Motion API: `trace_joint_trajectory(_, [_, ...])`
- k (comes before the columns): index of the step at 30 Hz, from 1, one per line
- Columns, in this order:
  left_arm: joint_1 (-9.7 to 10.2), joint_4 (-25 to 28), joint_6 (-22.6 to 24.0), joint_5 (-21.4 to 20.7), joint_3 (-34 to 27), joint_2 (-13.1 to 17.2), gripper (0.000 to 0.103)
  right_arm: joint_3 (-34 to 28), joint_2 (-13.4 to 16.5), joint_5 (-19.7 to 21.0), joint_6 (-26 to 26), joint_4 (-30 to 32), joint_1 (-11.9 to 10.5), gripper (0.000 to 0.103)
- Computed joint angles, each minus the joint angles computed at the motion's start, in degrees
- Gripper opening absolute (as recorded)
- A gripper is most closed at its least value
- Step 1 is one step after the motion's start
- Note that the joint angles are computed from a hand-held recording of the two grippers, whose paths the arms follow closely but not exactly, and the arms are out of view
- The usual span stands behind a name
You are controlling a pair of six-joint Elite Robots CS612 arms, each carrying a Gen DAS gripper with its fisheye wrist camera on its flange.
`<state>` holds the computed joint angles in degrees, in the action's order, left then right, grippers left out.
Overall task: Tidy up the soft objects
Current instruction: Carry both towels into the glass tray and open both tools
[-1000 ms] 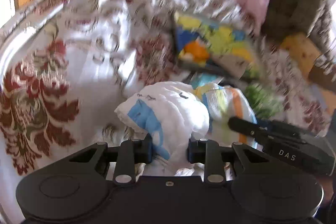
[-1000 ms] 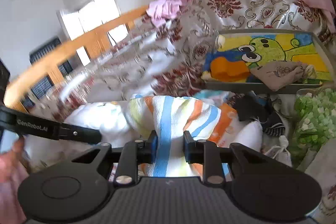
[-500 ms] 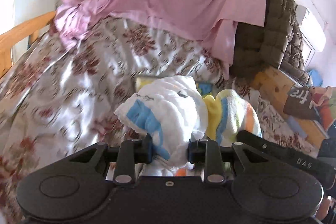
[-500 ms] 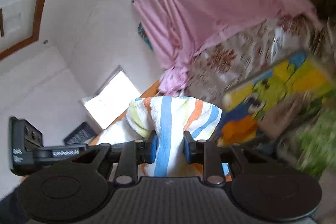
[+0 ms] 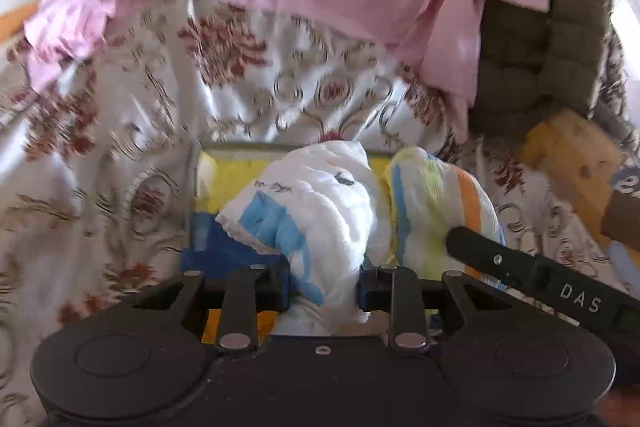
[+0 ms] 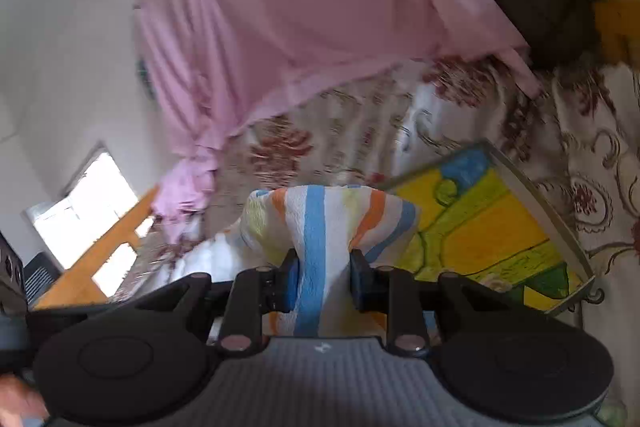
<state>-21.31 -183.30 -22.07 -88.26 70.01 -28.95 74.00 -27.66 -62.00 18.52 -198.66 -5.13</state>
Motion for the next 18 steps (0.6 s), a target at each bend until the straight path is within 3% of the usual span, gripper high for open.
trace_joint_trajectory(5, [0.91,8.4,-1.8,-2.9,-6.9,3.8,0.031,-3.7,2.4,-3.6,1.9,5.0,0.3,0.028])
trace_joint_trajectory(10, [1.0,16.2,-2.2,-2.5,-11.2,5.9,0.032,-5.4,3.1,-5.3,0.0,10.4,0.6,0.029])
trace_joint_trajectory(15, [0.88,17.7,-2.4,-1.7,-11.8,6.4,0.033,-5.7,3.1,-5.6,-0.8,12.9,0.9,0.033])
trace_joint_trajectory(18, [0.66,18.6,-2.1,-0.7,-11.4,6.0,0.036,-5.3,2.8,-6.6,-1.3,12.7,1.0,0.042])
